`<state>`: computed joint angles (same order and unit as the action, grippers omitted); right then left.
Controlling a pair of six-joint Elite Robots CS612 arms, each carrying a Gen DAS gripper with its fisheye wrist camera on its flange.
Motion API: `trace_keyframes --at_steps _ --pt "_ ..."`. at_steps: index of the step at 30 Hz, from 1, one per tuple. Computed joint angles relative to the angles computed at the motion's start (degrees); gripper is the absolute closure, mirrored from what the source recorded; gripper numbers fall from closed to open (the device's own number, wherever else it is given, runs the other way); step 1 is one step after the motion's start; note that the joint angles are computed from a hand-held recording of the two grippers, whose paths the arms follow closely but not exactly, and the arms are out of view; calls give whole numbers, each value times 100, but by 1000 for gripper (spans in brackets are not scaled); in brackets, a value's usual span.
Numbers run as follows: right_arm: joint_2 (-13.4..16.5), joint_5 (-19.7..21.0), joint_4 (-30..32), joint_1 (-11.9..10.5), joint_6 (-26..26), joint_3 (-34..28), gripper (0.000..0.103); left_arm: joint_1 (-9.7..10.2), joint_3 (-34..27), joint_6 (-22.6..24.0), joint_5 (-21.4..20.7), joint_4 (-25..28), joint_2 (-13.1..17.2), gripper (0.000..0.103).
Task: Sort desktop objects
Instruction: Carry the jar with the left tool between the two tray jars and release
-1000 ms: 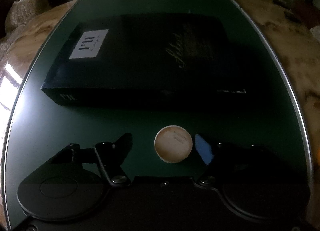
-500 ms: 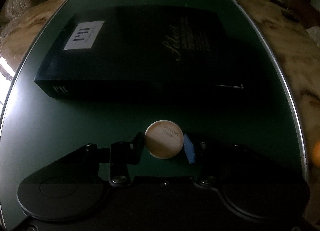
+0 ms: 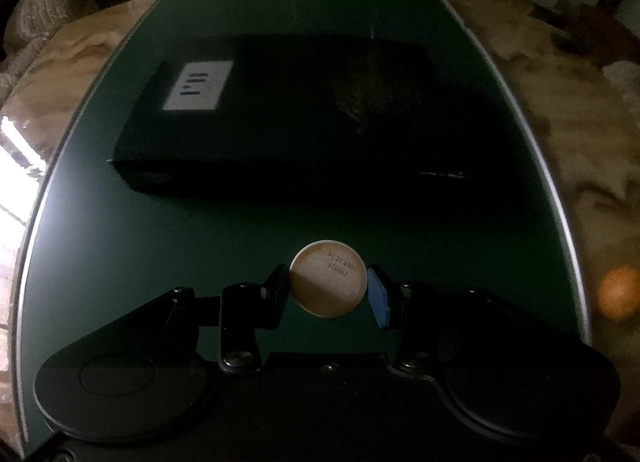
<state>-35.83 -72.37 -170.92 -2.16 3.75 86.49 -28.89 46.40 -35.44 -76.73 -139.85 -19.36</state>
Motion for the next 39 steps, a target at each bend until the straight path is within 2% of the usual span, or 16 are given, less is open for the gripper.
trace_keyframes --at_steps 6,10,13,21,26,39 --pt "-52 -10 -114 4 48 83 38 -76 1062 -32 -111 -412 -679 62" --pt "-93 -27 -165 -2 89 148 38 -132 1621 -100 -283 -642 -979 62" --pt "-133 -33 -204 -12 120 219 38 -181 1902 -232 -354 -748 -1089 62" --pt "-215 -76 -268 -29 102 358 38 -260 2056 -431 -588 -529 -1051 62" --pt "-230 -99 -290 -41 120 387 38 -297 2033 -471 -492 -431 -988 62" --pt "-206 -79 -216 -57 129 357 38 -293 1872 -504 -552 -161 -879 62"
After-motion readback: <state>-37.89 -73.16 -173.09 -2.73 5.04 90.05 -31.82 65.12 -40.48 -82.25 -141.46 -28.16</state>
